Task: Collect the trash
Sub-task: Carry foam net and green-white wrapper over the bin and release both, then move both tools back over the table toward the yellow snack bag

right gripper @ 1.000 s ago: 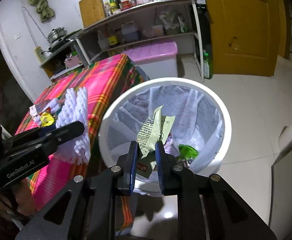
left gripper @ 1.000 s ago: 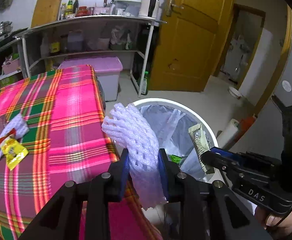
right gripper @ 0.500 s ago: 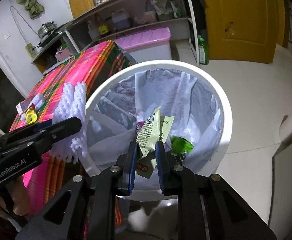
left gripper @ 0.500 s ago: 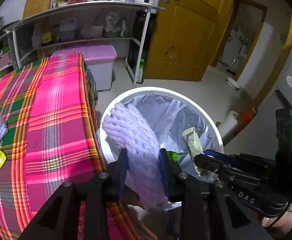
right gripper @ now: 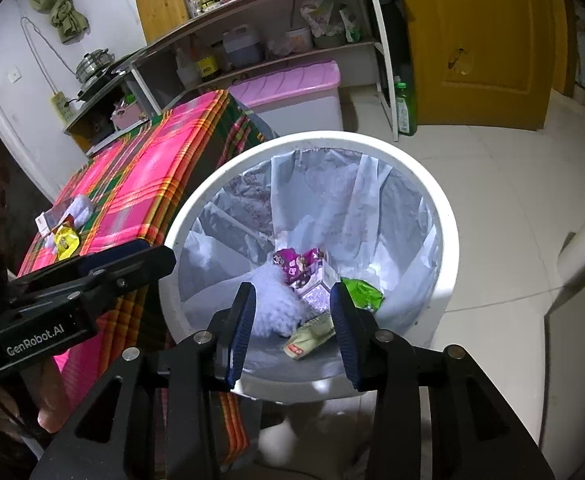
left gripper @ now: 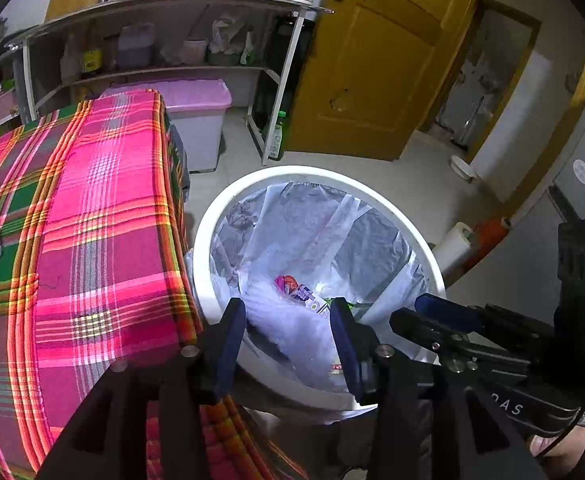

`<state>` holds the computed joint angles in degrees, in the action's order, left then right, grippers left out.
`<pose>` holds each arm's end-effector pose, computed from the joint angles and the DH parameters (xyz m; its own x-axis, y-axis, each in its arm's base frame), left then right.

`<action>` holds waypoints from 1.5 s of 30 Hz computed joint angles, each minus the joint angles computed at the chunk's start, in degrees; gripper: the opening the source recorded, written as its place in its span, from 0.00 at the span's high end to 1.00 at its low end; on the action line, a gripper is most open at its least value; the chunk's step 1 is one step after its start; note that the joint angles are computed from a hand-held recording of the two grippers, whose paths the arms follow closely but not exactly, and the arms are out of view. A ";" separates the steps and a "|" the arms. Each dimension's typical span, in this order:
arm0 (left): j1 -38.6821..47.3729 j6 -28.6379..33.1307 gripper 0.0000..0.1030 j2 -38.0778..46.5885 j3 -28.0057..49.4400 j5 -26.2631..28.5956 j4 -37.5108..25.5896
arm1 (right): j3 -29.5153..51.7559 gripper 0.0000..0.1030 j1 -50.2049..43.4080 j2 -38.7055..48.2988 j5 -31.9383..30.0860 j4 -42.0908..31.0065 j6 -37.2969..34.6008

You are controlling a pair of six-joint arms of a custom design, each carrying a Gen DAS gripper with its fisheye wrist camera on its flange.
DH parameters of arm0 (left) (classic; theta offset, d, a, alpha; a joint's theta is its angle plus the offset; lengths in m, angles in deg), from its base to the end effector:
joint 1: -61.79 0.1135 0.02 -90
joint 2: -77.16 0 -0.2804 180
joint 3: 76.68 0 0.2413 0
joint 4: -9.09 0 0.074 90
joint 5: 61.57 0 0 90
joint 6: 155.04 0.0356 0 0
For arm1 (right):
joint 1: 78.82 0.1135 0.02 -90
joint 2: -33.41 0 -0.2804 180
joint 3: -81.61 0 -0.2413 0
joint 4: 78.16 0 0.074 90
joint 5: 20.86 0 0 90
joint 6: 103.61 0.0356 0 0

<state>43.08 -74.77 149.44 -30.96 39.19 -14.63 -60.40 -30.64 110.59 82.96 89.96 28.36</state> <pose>0.2064 -0.0769 0.1889 -0.7904 0.0924 -0.6056 0.2989 0.9211 -0.2495 0.1484 0.1531 0.1500 -0.8027 0.0768 -0.5915 -0.1167 0.9523 0.2821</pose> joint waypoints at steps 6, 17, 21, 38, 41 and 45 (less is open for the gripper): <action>0.04 -0.45 0.57 -5.62 -0.94 -0.36 -2.51 | 1.24 0.61 3.97 -3.68 3.26 -3.95 1.57; 3.01 0.17 0.57 -22.92 -1.38 -2.35 -14.01 | 5.53 0.61 14.41 -7.17 10.63 -9.69 4.05; 6.50 2.03 0.57 -28.89 -0.98 -1.12 -18.81 | 7.72 0.61 18.25 -6.22 12.99 -10.59 4.75; 30.17 14.46 0.57 -42.30 0.79 12.12 -33.40 | 13.52 0.61 25.91 -1.62 16.33 -10.76 2.67; 38.05 19.19 0.57 -43.36 0.45 16.99 -35.80 | 13.68 0.61 26.54 -0.53 15.91 -8.96 1.46; 51.14 28.52 0.57 -42.04 0.47 25.09 -39.51 | 15.03 0.61 27.20 2.11 15.24 -7.53 0.67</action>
<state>94.21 -46.25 107.40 -30.49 64.28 -54.14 -45.37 -3.44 112.70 98.20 82.43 29.03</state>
